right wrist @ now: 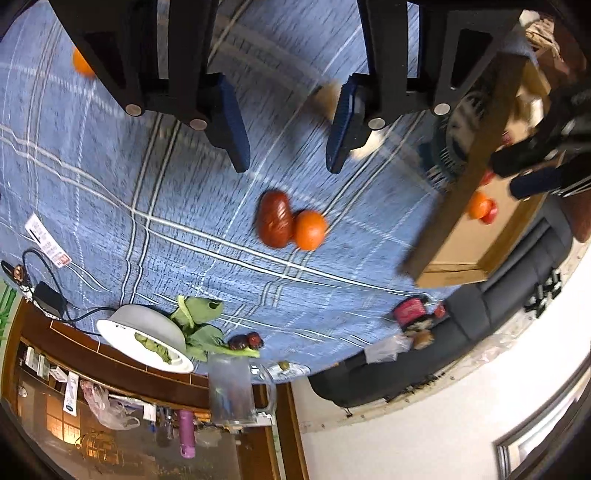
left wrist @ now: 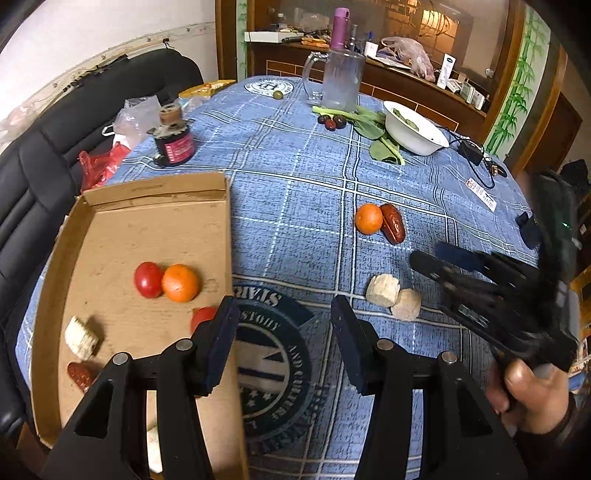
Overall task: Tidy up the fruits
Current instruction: 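Grasp a large red date with the right tool while the left tool grasps an orange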
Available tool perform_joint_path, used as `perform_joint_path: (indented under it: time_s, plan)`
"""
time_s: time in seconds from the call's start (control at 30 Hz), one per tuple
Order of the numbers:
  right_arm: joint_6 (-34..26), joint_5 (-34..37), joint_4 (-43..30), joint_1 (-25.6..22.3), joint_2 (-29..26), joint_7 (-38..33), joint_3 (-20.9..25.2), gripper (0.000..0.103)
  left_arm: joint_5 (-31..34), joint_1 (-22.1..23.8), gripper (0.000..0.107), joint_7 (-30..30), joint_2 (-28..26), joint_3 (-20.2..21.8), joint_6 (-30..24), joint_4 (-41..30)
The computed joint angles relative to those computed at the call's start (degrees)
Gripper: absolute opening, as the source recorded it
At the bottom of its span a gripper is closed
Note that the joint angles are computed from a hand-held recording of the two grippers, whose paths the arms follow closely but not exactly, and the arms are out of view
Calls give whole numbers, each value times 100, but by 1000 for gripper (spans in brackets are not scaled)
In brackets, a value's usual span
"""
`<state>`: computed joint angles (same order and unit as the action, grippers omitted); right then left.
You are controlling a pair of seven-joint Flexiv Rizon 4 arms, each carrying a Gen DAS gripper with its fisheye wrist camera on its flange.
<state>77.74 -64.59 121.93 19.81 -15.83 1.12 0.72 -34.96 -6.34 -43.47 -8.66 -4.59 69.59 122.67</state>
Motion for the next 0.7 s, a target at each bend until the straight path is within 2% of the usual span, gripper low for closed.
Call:
perform_joint_path:
  time_s: [0.17, 0.23, 0.3, 0.33, 0.4, 0.53, 0.7]
  plan:
    - [-38, 679, -475, 3, -535, -755, -23, 40, 383, -49, 50, -354, -285, -15, -219, -359]
    - [100, 662, -566, 110, -660, -802, -238, 38, 540, -74, 50, -512, -416, -41, -310, -529]
    - [166, 735, -565, 140, -668, -897, -325, 30, 591, -72, 50, -595, -521, -98, -446, -675]
    - [283, 661, -507, 185, -627, -790, -437, 30, 634, -85, 50, -643, -601, -128, -524, -778]
    - [492, -169, -242, 381, -362, 5, -920, 30, 759, -125, 50, -748, -748, -165, -625, -957]
    - [554, -1280, 119, 131, 110, 1097, -1000, 30, 1032, -248, 50, -1025, -1131, -234, -812, -1409]
    - [505, -2157, 426, -314, 542, 2085, -783, 30, 1502, -498, 50, -1501, -1651, -245, -981, -2015]
